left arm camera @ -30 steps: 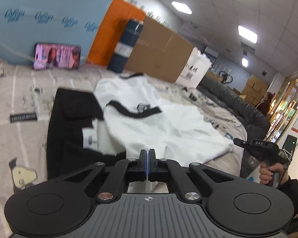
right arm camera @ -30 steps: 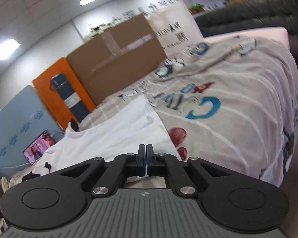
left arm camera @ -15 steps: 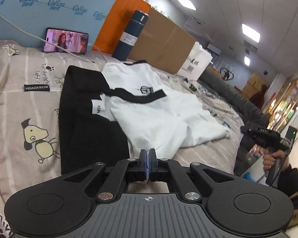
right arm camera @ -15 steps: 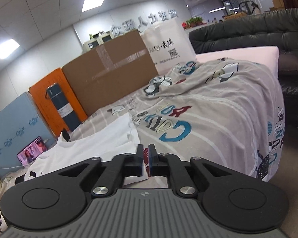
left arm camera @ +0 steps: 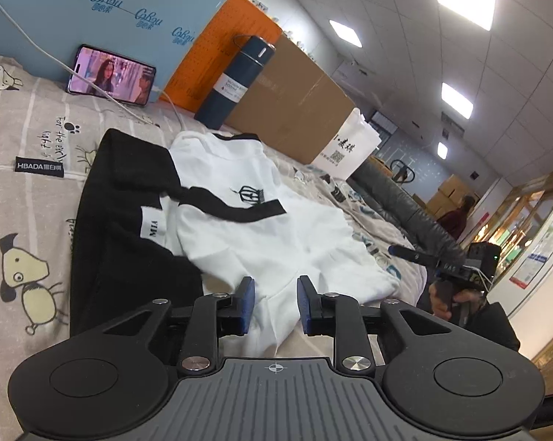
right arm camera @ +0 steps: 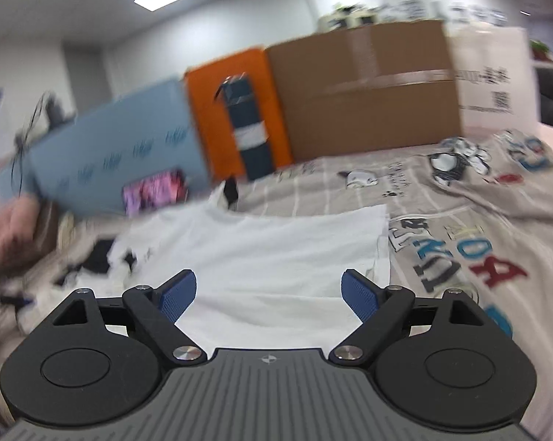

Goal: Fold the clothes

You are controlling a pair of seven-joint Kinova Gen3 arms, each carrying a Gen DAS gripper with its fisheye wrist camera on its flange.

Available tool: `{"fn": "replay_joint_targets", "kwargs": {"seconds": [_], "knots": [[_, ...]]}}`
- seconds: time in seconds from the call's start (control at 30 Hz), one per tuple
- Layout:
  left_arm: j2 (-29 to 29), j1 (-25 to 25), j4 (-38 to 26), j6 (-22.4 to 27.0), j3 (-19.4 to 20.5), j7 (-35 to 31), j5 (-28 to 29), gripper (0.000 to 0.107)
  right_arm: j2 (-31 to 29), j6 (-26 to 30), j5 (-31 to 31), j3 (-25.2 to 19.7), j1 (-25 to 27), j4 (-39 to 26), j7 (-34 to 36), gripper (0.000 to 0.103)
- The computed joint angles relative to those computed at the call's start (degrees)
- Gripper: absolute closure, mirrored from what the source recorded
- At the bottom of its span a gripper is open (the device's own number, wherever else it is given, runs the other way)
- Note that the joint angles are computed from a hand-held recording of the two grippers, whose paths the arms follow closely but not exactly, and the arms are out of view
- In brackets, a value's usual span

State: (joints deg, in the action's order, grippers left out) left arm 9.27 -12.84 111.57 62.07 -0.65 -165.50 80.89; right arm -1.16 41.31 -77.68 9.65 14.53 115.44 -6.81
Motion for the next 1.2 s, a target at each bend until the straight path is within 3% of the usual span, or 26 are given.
{"fn": "replay_joint_targets", "kwargs": {"seconds": [0.1,0.27,0.77,0.87,1.0,1.07,1.1,1.13,1.2], "knots": [[1.1,0.3,-1.0,-0.2,0.4,1.3,0.1,0.082,3.5,6.1,5.9,0.7,1.4,-5.9,-2.7,0.017],[2.3,0.7,-1.8,-1.7,1.0,2.0,1.0,0.081,8.0,15.1,8.6,-0.4,6.0,-11.9,-2.0,0.017],[0.9,3.6,-1.9,-9.2,2.1,5.0,-1.7,0.074,21.6,31.8,16.5,-6.9,15.5,-26.8,-2.5,0.021],[0.4,4.3,-2.0,-10.9,2.4,6.5,-2.4,0.074,23.5,33.5,16.2,-8.2,17.6,-28.1,-2.8,0.028],[-0.3,4.9,-1.4,-12.7,2.5,6.9,-1.7,0.076,24.3,34.3,15.9,-9.0,19.4,-28.6,-3.5,0.047],[-1.3,5.7,-0.9,-14.9,2.6,5.7,-1.7,0.086,23.4,33.2,16.6,-8.9,19.4,-27.9,-3.6,0.059],[-1.8,6.0,-0.6,-15.8,2.7,4.5,-1.4,0.102,22.7,32.5,17.2,-8.7,19.3,-27.4,-3.8,0.074],[-2.3,6.3,-0.2,-16.5,2.7,3.0,-1.0,0.106,22.0,32.4,18.1,-8.5,19.1,-27.3,-3.9,0.092],[-2.8,6.0,0.6,-15.5,2.3,-1.1,2.2,0.107,20.2,33.0,19.2,-8.3,19.3,-26.5,-2.8,0.095]]}}
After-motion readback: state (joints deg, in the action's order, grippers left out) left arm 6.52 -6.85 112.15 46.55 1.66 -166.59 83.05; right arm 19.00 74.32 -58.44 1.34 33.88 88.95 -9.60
